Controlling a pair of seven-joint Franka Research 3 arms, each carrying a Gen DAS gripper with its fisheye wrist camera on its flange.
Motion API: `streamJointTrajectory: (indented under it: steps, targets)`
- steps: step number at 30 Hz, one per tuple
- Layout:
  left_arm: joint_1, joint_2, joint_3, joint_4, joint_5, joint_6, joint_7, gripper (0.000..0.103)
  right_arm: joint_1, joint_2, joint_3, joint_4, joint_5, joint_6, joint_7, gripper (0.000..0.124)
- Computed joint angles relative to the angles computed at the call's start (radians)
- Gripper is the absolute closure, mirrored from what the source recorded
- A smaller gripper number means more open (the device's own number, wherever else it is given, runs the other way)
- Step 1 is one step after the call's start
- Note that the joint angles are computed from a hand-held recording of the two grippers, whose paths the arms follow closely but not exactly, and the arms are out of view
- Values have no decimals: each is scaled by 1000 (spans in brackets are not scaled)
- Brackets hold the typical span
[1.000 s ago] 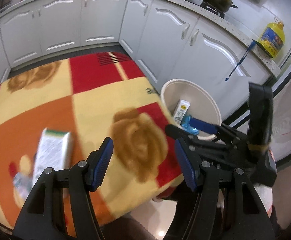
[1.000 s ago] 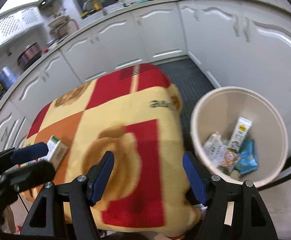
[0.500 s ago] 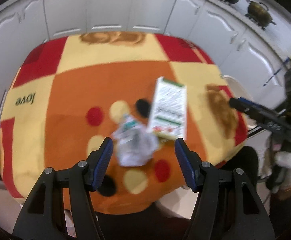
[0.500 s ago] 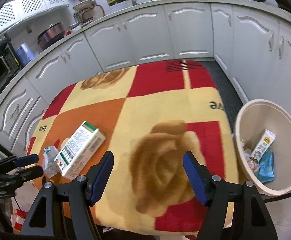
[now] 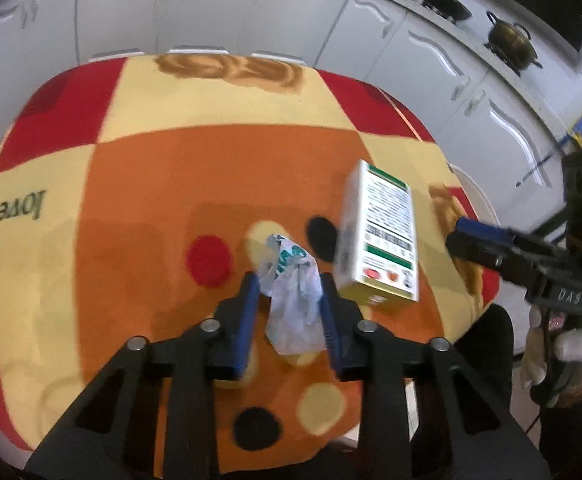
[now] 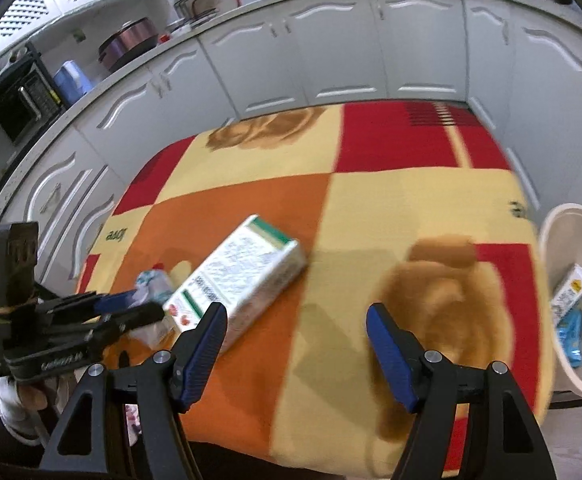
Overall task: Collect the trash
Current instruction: 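Grasp the crumpled plastic bag with the left gripper while the right grasps the medicine box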
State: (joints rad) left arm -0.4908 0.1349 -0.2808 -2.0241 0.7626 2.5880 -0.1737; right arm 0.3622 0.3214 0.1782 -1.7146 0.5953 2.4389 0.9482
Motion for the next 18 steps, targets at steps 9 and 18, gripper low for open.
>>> streamJointTrajectory:
  steps: [9, 18]
  targets:
    - [23, -97, -19, -103, 17, -46, -97, 81, 74, 145, 14, 189, -77, -79, 109, 54]
    - [39, -119, -43, -133, 28, -56, -152, 81, 118, 108, 13, 122, -171, 19, 88, 49]
